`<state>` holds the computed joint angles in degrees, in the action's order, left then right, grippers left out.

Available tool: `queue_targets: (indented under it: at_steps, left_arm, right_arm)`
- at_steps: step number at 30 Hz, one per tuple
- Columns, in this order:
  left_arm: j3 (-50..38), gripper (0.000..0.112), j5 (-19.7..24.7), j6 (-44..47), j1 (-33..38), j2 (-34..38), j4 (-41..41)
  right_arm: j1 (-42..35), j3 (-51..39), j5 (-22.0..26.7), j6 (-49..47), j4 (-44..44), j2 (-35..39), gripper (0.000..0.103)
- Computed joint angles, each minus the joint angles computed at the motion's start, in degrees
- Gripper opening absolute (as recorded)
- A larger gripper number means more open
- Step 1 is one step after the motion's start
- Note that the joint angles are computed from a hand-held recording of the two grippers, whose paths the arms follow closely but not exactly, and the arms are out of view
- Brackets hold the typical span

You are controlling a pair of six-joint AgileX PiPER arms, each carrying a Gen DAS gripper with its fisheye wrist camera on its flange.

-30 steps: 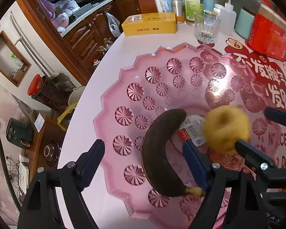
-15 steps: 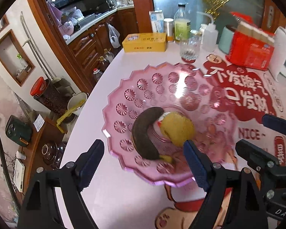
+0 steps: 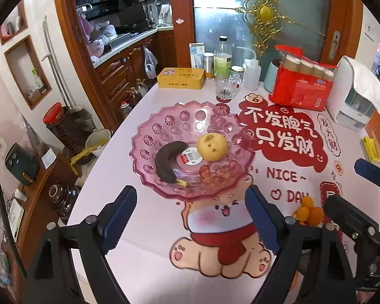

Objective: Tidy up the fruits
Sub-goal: 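Open both tools to drop the banana and pear into the bowl, then grasp the red apple with the left tool while the right tool grasps the avocado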

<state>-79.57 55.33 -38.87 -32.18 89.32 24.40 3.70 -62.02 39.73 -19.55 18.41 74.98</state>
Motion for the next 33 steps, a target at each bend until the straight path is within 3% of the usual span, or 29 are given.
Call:
queue_targets:
  at_steps: [9, 14, 18, 24, 33]
  left_arm:
    - [3.9, 0.087, 5.9, -17.1, -14.9, -3.8, 6.3]
    - [5.5, 0.087, 7.3, -26.4, -23.0, -2.3, 8.4]
    - [5.6, 0.087, 8.5, -32.7, -28.2, 0.7, 10.5]
    - [6.0, 0.087, 5.7, -35.3, -30.0, 5.7, 4.5]
    - [9.8, 0.087, 0.7, -37.6, -29.9, 10.7, -0.7]
  right_arm:
    - [-13.4, 7.3, 2.4, -21.5, 8.5, -11.7, 0.093]
    - [-26.8, 9.7, 10.1, -40.0, 19.1, -12.0, 0.093]
    - [-33.4, 14.6, 10.9, -52.3, 23.0, -12.2, 0.092]
    - [-40.0, 20.7, 14.2, -67.8, 25.2, -9.9, 0.092]
    - [-41.9, 25.7, 12.7, -79.2, 24.8, -3.8, 0.090]
